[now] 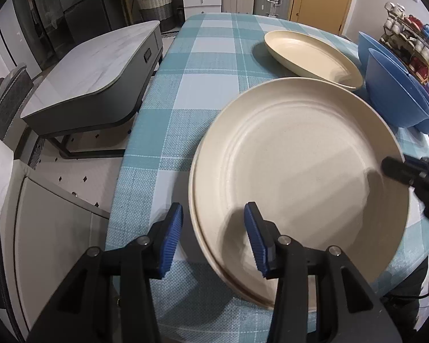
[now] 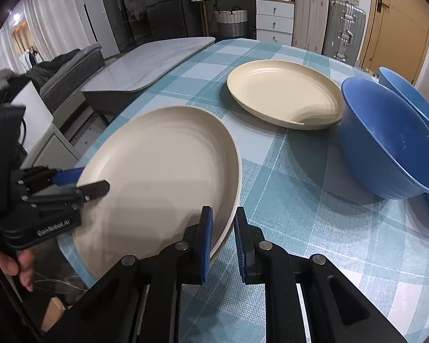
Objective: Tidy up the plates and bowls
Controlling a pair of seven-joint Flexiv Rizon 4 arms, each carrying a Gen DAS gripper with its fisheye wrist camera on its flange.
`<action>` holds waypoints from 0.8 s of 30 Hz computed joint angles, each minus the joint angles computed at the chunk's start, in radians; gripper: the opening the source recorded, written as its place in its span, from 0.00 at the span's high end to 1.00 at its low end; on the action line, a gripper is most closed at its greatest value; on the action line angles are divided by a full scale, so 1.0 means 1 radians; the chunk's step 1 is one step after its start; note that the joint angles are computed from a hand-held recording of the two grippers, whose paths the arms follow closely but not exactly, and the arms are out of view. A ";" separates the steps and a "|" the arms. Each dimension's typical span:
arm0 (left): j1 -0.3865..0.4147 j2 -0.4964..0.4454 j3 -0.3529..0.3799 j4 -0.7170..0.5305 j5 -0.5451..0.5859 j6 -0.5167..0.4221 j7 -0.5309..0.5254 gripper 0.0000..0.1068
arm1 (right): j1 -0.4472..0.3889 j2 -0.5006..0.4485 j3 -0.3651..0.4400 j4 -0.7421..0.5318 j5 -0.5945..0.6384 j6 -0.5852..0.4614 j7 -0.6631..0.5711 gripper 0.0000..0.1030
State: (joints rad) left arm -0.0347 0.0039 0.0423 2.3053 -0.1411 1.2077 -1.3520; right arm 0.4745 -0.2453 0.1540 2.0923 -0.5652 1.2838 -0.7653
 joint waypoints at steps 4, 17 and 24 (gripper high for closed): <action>0.000 -0.002 0.000 0.006 -0.035 0.006 0.022 0.57 | 0.001 0.011 -0.019 0.007 -0.039 0.014 0.020 0.87; -0.001 0.006 0.000 0.018 -0.074 0.006 0.040 0.57 | -0.017 -0.030 0.047 -0.047 0.122 -0.077 -0.142 0.86; -0.001 0.008 0.001 0.016 -0.090 -0.001 0.050 0.57 | -0.117 -0.078 0.171 -0.160 0.485 -0.150 -0.391 0.85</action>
State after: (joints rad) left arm -0.0360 0.0123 0.0428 2.3216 -0.2306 1.2070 -1.3019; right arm 0.3575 -0.3231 0.3247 1.9323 -0.0800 1.1341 -1.1564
